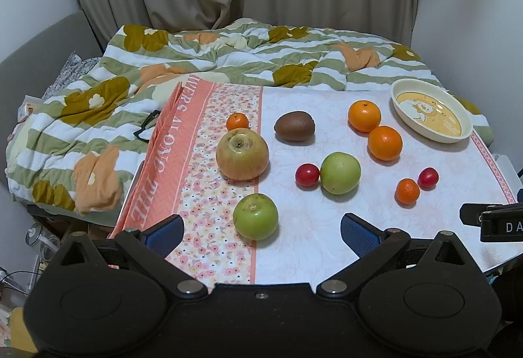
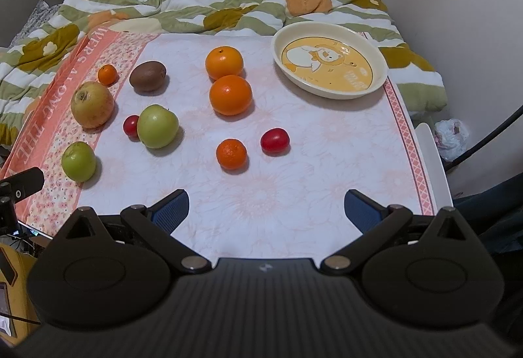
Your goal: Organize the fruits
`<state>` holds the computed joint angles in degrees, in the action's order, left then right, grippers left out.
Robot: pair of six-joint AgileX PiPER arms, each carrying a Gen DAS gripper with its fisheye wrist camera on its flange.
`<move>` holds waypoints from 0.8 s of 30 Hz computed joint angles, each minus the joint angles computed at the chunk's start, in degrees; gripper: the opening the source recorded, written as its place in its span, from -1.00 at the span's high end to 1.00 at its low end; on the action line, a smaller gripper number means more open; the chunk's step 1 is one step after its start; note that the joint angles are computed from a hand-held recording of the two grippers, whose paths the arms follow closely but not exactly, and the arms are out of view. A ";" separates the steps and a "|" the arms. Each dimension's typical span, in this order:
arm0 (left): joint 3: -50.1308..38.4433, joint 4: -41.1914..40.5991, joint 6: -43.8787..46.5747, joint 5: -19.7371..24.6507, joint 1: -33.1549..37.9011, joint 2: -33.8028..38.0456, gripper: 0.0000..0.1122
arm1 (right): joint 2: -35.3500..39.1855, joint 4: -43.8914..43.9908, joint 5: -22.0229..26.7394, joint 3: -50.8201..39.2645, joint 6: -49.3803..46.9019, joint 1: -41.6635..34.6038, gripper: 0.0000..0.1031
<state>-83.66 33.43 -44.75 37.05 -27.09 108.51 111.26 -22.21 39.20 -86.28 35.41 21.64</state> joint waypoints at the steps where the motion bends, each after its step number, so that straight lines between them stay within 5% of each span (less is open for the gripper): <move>1: -0.09 -0.13 0.14 0.07 0.02 0.03 -0.84 | -0.04 -0.04 -0.15 0.13 0.17 0.03 -1.00; 24: -0.23 0.11 -0.41 0.22 -0.13 -0.49 -0.84 | 0.00 -0.54 -0.05 0.06 0.92 0.65 -1.00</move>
<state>-83.90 33.54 -45.16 37.27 -27.22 108.02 111.26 -22.75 39.15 -86.23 36.33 22.29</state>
